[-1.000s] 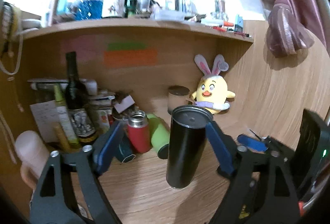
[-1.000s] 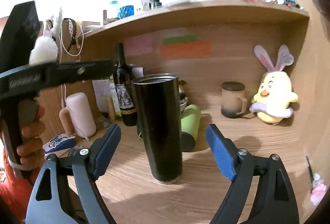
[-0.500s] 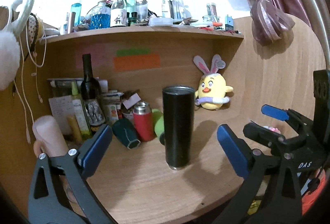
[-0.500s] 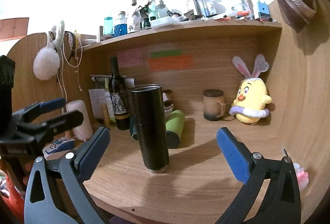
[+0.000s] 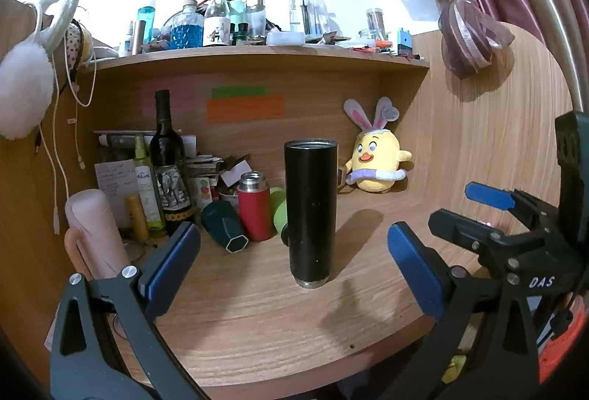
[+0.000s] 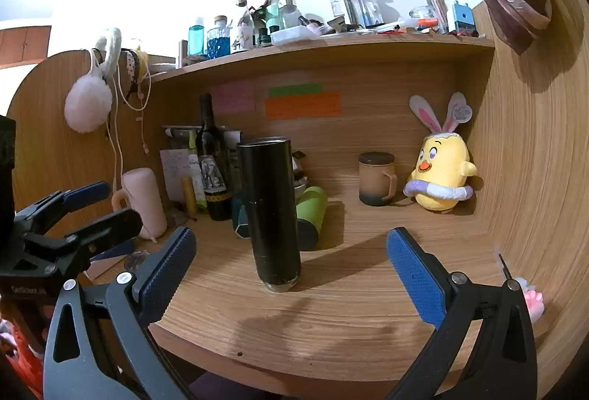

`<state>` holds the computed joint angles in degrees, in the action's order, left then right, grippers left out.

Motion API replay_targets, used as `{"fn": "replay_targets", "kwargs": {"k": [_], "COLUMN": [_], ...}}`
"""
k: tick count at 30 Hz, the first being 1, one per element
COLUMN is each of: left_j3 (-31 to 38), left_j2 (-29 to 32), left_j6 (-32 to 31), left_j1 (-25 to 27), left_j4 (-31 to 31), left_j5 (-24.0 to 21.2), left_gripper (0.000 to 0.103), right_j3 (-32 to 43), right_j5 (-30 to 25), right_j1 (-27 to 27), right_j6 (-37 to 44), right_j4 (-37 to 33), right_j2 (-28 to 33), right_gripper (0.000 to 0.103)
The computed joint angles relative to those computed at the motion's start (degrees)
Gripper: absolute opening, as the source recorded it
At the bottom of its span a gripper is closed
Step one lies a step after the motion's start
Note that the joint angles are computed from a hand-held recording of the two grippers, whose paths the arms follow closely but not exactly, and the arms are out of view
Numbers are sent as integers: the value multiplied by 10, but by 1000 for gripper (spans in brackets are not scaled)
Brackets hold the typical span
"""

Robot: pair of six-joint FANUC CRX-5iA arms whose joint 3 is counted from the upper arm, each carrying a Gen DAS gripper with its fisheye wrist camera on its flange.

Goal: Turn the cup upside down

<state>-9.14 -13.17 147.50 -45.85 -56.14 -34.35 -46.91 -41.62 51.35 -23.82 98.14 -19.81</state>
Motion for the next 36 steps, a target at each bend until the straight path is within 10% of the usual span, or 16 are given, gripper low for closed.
{"fn": "replay_targets", "kwargs": {"k": [36], "left_j3": [-9], "left_j2": [-1], "left_j6": [-10], "left_j1": [20], "left_j4": [25], "left_j5": [16], "left_gripper": [103], "right_j3": [8], "right_j5": [3], "right_j1": [-4], "right_j6": [9], "right_j4": [10], "right_j2": [9], "right_gripper": [103]}}
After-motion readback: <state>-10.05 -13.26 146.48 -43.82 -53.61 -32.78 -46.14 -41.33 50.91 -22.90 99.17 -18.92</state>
